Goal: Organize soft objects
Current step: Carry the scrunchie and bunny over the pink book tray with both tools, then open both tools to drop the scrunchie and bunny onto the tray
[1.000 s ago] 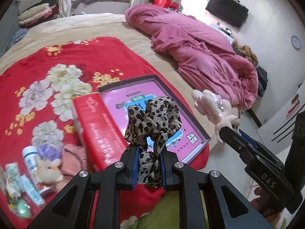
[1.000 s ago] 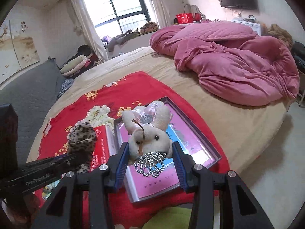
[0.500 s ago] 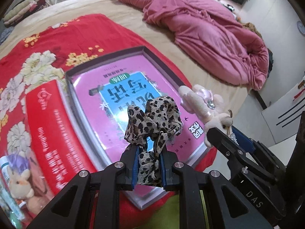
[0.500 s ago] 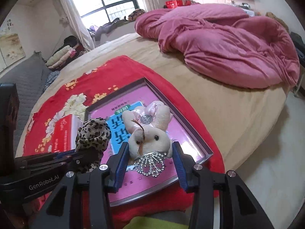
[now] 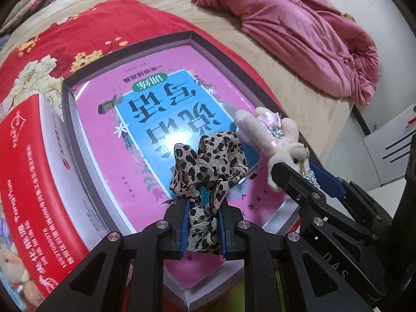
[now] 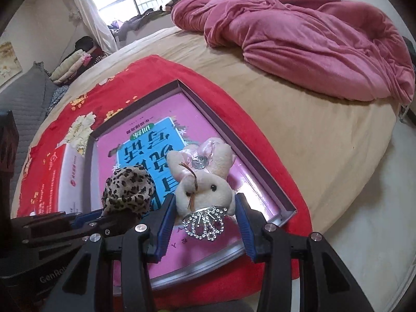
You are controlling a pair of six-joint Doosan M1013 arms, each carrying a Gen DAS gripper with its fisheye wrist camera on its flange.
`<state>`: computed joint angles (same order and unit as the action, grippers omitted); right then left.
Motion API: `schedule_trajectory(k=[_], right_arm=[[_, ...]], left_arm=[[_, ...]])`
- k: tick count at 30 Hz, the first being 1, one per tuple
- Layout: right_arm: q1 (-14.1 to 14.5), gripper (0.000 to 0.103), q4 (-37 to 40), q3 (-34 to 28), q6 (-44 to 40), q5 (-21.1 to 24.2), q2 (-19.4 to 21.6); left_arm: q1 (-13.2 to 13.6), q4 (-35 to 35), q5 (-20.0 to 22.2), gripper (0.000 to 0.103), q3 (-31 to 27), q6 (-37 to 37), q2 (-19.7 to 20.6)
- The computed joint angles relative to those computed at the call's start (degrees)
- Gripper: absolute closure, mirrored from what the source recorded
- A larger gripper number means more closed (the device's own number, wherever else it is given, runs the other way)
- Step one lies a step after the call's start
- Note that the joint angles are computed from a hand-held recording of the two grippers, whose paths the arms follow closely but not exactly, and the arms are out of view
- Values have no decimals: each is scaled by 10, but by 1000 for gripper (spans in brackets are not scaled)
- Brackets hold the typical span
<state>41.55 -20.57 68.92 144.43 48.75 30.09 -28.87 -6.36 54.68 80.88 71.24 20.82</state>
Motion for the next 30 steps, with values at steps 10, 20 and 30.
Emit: schedule_trajectory(k=[10,20,30], right_arm=[[-3,53,10,-7,-7,12,7],[1,47,-15,4,19,13,-5],[2,47,-41,21,58,11,-23]], left_arm=[[1,-1,-1,82,0,-2,6],[0,0,-2,80,0,1,6],[-4,-4,-2,62,2,9,3]])
